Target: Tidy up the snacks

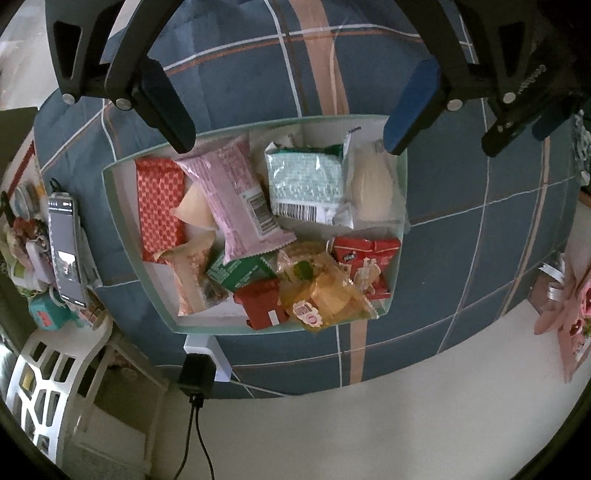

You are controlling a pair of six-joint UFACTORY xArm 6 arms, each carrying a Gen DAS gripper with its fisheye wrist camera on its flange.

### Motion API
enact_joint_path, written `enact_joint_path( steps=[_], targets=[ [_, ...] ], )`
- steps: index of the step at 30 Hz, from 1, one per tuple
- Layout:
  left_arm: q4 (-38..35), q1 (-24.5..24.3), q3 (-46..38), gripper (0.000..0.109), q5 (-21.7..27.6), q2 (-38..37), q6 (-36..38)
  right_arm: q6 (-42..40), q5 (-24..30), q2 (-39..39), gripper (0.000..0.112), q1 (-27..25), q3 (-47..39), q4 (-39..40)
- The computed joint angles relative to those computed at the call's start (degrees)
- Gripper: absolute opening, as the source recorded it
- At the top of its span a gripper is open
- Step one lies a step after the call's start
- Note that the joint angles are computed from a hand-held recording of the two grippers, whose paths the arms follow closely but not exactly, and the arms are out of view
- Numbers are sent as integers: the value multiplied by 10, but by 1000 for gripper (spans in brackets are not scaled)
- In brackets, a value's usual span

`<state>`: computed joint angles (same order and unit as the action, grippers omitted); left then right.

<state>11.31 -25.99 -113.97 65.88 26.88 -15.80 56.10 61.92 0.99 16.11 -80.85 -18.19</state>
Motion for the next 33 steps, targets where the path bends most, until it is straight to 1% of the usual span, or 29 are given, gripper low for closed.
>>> enact_joint_path(
  steps=[14, 24, 33],
  targets=[
    [-20, 11, 69, 92, -27, -51, 11, 10, 7, -16, 103, 20, 16, -18],
    [-23, 14, 70, 92, -27, -53, 17, 8, 3, -22, 103, 22, 22, -27],
    [-24, 15, 64, 92, -26, -50, 17, 1, 12, -13, 103, 24, 9, -38]
  ],
)
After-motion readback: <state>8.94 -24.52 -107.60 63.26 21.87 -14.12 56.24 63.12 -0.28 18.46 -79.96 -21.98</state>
